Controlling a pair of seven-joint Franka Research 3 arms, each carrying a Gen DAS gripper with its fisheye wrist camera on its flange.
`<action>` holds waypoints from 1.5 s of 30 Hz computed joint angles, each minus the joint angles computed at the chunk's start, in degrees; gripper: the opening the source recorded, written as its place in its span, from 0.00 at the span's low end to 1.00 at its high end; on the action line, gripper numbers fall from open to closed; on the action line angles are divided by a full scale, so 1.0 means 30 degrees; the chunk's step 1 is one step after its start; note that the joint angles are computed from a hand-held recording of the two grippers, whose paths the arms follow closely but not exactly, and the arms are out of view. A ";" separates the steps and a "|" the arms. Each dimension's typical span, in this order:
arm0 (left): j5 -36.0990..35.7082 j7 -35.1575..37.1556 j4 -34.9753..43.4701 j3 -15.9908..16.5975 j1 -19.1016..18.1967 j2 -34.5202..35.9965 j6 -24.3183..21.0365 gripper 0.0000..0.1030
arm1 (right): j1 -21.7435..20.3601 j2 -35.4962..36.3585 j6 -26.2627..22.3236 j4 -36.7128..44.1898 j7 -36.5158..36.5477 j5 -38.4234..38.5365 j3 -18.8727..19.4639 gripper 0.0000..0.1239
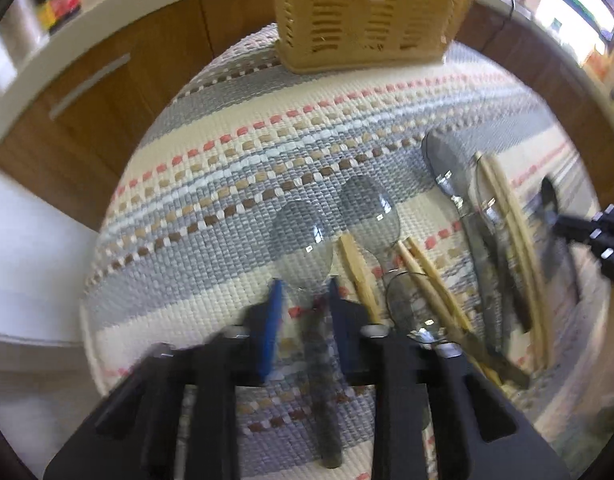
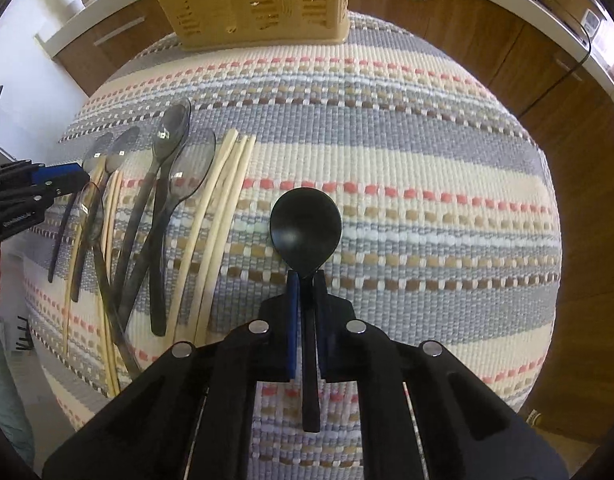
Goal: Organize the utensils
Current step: 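Carry the black spoon and clear spoon over the tan basket with both tools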
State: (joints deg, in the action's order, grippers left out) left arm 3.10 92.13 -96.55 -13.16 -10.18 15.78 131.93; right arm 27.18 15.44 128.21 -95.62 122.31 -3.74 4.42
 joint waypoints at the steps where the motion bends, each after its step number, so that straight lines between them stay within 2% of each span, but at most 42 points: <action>1: 0.0269 -0.0078 0.0180 0.0027 -0.0109 0.0083 -0.0185 0.13 | -0.0138 -0.0614 0.0347 -0.0700 -0.0221 0.0210 0.0011 0.05; 3: 0.0291 -0.0153 0.0090 0.0036 -0.0094 0.0021 0.0006 0.10 | -0.0308 -0.0876 0.1300 -0.1079 -0.0477 0.0474 0.0070 0.05; 5: -0.0291 -0.0293 -0.0369 -0.0037 0.0085 -0.0242 0.0816 0.10 | -0.0436 -0.1266 0.2398 -0.1604 -0.0651 0.0613 0.0092 0.05; 7: -0.1411 -0.0162 -0.1319 -0.0206 0.0441 -0.0871 0.2723 0.09 | -0.0590 -0.1762 0.3847 -0.2236 -0.0878 0.0802 0.0131 0.05; 11: -0.6096 0.1996 -0.2628 -0.0842 0.1408 -0.2418 0.6642 0.09 | -0.0823 -0.2584 0.7053 -0.3150 -0.1114 0.0782 0.0134 0.05; 14: -1.0005 0.4621 -0.2102 -0.1418 0.1624 -0.2611 0.9428 0.10 | -0.0900 -0.2692 0.9224 -0.2882 -0.0720 -0.0106 -0.0080 0.05; 16: -1.0467 0.4771 -0.1041 -0.1469 0.1341 -0.2014 1.0784 0.10 | -0.1062 -0.2006 1.0427 -0.1749 -0.0855 -0.0222 -0.0224 0.05; 18: -0.9883 0.4371 0.0131 -0.1639 0.0965 -0.0993 1.2633 0.10 | -0.0782 -0.1295 1.1267 -0.0672 -0.0124 -0.1241 -0.0819 0.05; 21: -0.7125 0.1610 0.1896 -0.0933 -0.0168 0.0446 1.4289 0.10 | -0.0611 0.0355 1.1983 0.1792 0.0650 -0.2062 -0.1707 0.05; 23: -0.7378 0.2124 0.3524 -0.1893 0.0297 0.1854 1.5340 0.10 | -0.0449 0.1241 1.2434 0.3018 0.1028 -0.2145 -0.2267 0.05; 24: -0.6568 0.1428 0.4326 -0.1602 -0.0021 0.2576 1.5802 0.10 | -0.0133 0.1857 1.2571 0.3934 0.1669 -0.2604 -0.3027 0.05; 25: -0.5835 0.0621 0.5192 -0.0817 -0.0699 0.3304 1.6091 0.10 | 0.0089 0.2521 1.2661 0.4847 0.2133 -0.2868 -0.3578 0.05; 27: -0.5481 0.0243 0.5827 -0.0954 -0.0638 0.4019 1.6612 0.10 | 0.0013 0.3999 1.2661 0.6840 0.2466 -0.2622 -0.4071 0.05; 30: -0.4682 -0.1065 0.7468 -0.0020 -0.1387 0.5327 1.6891 0.10 | -0.0200 0.5872 1.2804 0.9281 0.2668 -0.1891 -0.4497 0.05; 33: -0.4059 -0.1928 0.8978 0.0053 -0.1419 0.6516 1.7009 0.10 | -0.0268 0.7641 1.2516 1.1671 0.2914 -0.1373 -0.5006 0.05; 35: -0.3546 -0.2279 0.9633 -0.0013 -0.1337 0.7147 1.7234 0.10 | 0.0016 0.8776 1.2039 1.3151 0.3409 -0.1594 -0.5830 0.05; 36: -0.3276 -0.2525 1.0008 0.0147 -0.1433 0.7428 1.7209 0.10 | 0.0105 0.9058 1.1934 1.3454 0.3569 -0.1731 -0.6039 0.05; 39: -0.2618 -0.4126 1.0654 0.2612 -0.3012 0.7944 1.7514 0.09 | 0.0392 1.0067 1.1695 1.4500 0.4486 -0.2308 -0.6870 0.05; 41: -0.1836 -0.5879 1.0962 0.4567 -0.4118 0.8313 1.7819 0.09 | 0.0809 1.0062 1.2126 1.4019 0.5530 -0.2911 -0.7653 0.05; 42: -0.2262 -0.5751 1.1164 0.4993 -0.4420 0.8511 1.7882 0.09 | 0.0935 1.0018 1.2259 1.3795 0.5804 -0.3159 -0.7852 0.05; 45: -0.1651 -0.6414 1.1623 0.4365 -0.3945 0.8902 1.7965 0.09 | 0.1260 0.9970 1.2266 1.3448 0.6280 -0.3850 -0.8309 0.05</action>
State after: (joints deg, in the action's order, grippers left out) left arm -1.85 72.89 -61.68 -0.06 -22.01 42.49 185.82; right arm 30.96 45.35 165.01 -55.27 141.16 -15.29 -20.50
